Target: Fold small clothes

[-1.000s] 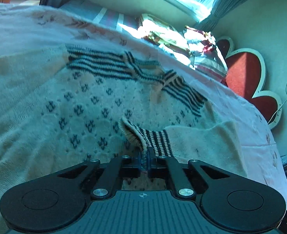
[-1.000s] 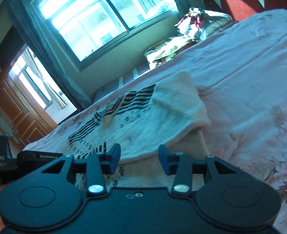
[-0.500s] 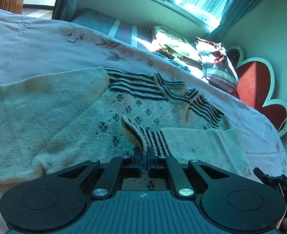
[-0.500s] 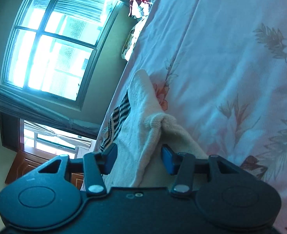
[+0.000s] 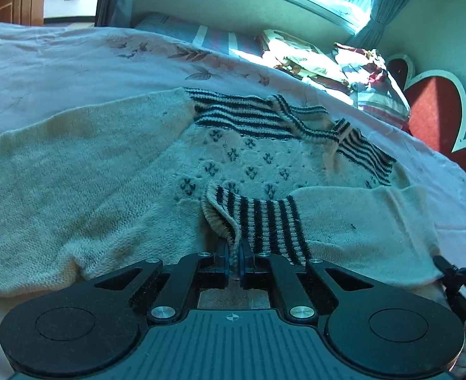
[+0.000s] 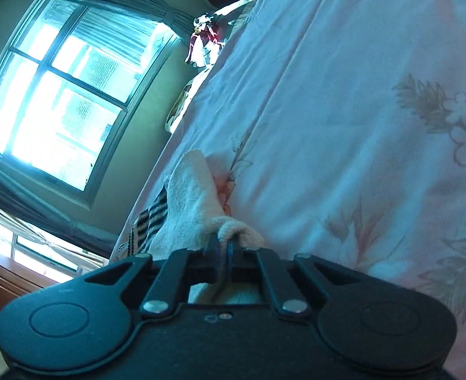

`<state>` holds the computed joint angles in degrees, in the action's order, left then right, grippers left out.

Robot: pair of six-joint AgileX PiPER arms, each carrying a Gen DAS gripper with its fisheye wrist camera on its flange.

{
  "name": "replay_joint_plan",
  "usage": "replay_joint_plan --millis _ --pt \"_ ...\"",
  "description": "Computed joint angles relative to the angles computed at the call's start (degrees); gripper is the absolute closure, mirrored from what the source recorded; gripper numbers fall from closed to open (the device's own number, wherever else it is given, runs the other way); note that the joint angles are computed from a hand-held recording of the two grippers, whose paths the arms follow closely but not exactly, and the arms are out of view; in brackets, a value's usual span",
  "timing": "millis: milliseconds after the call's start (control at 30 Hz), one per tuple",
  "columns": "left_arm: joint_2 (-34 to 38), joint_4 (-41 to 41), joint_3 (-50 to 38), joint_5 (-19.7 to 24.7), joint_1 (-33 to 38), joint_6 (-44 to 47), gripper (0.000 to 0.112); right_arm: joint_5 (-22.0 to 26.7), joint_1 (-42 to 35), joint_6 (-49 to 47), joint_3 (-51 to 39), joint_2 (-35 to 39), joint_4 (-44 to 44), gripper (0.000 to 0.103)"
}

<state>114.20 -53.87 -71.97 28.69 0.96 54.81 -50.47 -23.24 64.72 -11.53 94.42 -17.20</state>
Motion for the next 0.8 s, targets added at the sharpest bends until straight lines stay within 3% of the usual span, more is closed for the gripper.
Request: replay_joint_plan --millis 33,67,100,133,233,367,433,500,633,733,800 --pt "-0.1 0.5 0.0 -0.2 -0.2 0.1 0.107 2.6 -1.7 1.3 -0.7 -2.1 -5.1 0.090" --pt "0.0 0.8 -0.4 0.2 -0.1 -0.2 0.107 5.6 -3.6 2.6 -1.0 -5.1 -10.8 0.076" --pt "0.3 0.7 -0.8 1.0 0.3 -0.3 0.107 6.9 -5.3 1.9 -0.2 -8.8 -14.9 0.069" --pt "0.5 0.3 -1.2 1.8 0.7 -0.1 0.107 7.5 -6.7 0.1 0.8 -11.8 -16.7 0.067" --pt "0.8 -1.5 -1.1 3.0 1.6 1.5 0.107 9.4 -12.8 1.5 -1.8 -13.3 -27.0 0.071" --pt "0.8 -1.6 -1.2 3.4 1.8 1.2 0.107 6.6 -18.8 11.0 -12.7 -0.5 -44.4 0.074" --pt "0.8 -1.5 -1.2 3.4 1.8 1.2 0.107 4.4 -19.8 14.0 -17.0 4.4 -50.4 0.082" --pt "0.4 -2.0 -0.7 2.9 1.7 1.9 0.107 5.8 -18.4 12.1 -18.0 4.2 -51.6 0.094" --pt "-3.2 -13.1 5.3 -1.2 1.8 13.4 0.107 9.4 -15.1 1.9 -13.8 -2.4 -42.7 0.096" --pt "-2.9 -11.7 7.0 -5.9 -0.2 14.3 0.107 13.9 -11.6 -3.5 -14.1 -0.8 -37.4 0.096" --pt "-3.3 -13.3 7.7 -6.9 -0.5 16.7 0.107 12.1 -12.7 -5.9 -13.7 0.3 -36.3 0.097"
